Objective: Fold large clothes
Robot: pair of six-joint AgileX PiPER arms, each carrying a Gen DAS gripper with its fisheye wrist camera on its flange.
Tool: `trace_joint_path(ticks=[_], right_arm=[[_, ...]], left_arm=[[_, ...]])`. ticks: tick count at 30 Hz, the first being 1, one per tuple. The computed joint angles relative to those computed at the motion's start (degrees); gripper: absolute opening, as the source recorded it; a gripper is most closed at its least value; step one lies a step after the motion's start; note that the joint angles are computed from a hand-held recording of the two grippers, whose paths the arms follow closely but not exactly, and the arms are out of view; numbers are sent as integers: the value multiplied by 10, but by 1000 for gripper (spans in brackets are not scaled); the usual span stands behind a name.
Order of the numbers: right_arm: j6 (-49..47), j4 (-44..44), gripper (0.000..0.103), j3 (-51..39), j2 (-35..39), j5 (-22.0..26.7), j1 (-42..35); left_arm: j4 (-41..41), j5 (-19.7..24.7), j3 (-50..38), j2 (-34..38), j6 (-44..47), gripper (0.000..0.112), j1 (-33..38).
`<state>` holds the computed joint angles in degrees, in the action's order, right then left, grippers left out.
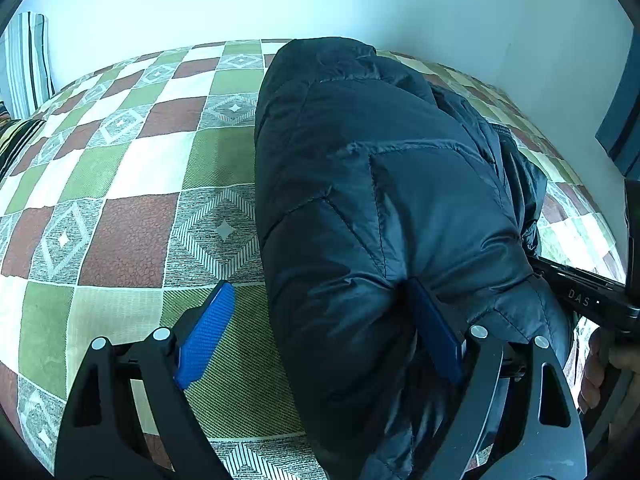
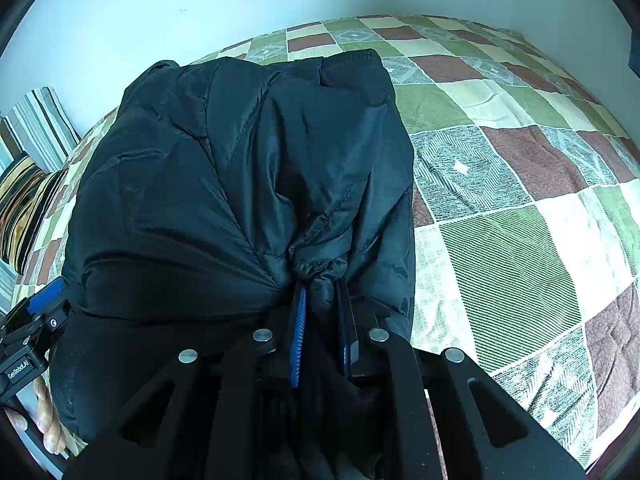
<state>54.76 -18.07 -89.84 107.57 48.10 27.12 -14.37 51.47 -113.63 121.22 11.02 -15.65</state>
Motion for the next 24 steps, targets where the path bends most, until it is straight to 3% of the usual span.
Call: trace_joint_path(ticks=[17,24], right_arm=[[25,-28,17,-11,-1,17,13],[50,-39,26,10,-38,14,19]], left_arm=[[27,20,-20,1,-32,88,-7],[25,43,-34,-11,-46,84,1]])
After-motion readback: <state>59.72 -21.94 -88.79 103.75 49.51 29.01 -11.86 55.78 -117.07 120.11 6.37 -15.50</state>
